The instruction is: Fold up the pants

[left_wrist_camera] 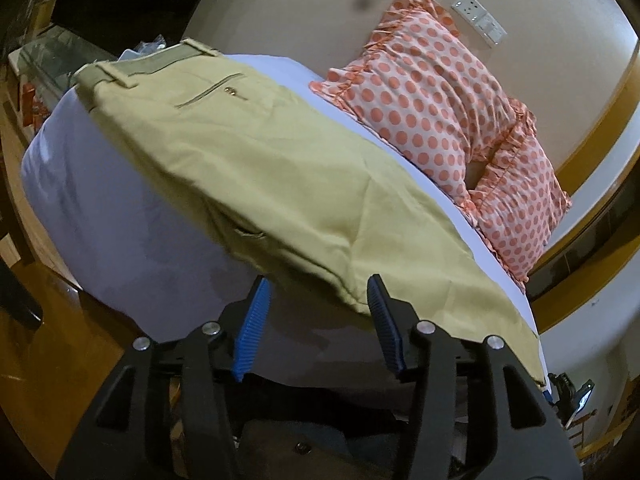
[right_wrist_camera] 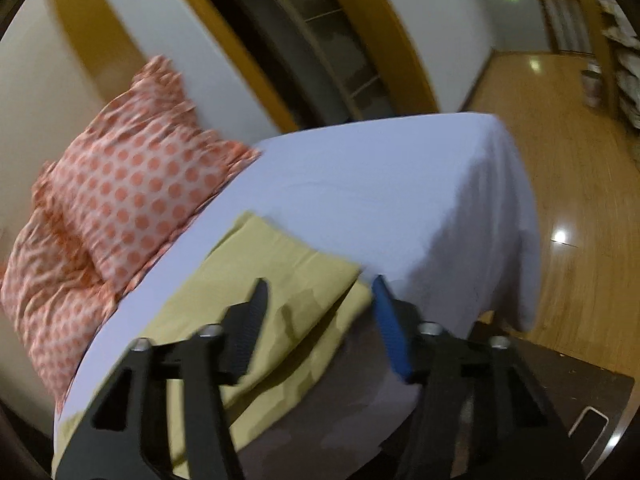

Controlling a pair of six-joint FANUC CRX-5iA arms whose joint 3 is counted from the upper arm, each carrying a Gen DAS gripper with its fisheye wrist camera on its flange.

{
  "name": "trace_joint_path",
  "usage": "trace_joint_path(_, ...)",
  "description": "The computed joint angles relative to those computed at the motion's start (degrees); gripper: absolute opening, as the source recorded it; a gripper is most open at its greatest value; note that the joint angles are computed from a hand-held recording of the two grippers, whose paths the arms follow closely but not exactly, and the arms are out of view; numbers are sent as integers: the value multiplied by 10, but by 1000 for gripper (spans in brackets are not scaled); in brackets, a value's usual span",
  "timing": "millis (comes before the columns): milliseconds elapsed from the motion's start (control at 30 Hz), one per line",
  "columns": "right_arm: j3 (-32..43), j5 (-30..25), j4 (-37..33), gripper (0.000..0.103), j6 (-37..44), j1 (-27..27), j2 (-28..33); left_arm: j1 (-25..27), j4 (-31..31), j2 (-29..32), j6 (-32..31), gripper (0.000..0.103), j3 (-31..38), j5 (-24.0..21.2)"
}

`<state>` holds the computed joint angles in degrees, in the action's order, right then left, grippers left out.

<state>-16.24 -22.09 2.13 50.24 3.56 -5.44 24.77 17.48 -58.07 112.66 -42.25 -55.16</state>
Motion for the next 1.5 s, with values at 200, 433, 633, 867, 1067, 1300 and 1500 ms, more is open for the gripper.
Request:
trace_joint_path(200, 26, -9, -150, 35, 167, -7, -3, -4, 9, 3, -9, 53, -7, 10)
trace_joint_path(433, 20, 4, -74, 4, 107, 18, 4, 32, 31, -28, -25, 60, -24, 1)
trace_joint_path(633, 81, -5, -233, 4, 298, 33, -12, 150, 103, -95, -96, 63, -61, -61)
trace_joint_path(867, 241, -236, -591, 4, 682, 86, 29, 156, 128, -110, -105, 64, -80, -51)
trace_joint_path(1067, 304, -404, -457, 22, 678, 274, 101, 94, 96, -112, -109, 81, -74, -2)
trace_joint_path(1300, 256, -339, -491, 81, 675, 230, 56, 78, 181, -70, -217, 90, -109, 37)
trace_joint_path(1500, 273, -339, -492, 82, 658, 219, 74, 68, 210, -28, -204, 90, -126, 79)
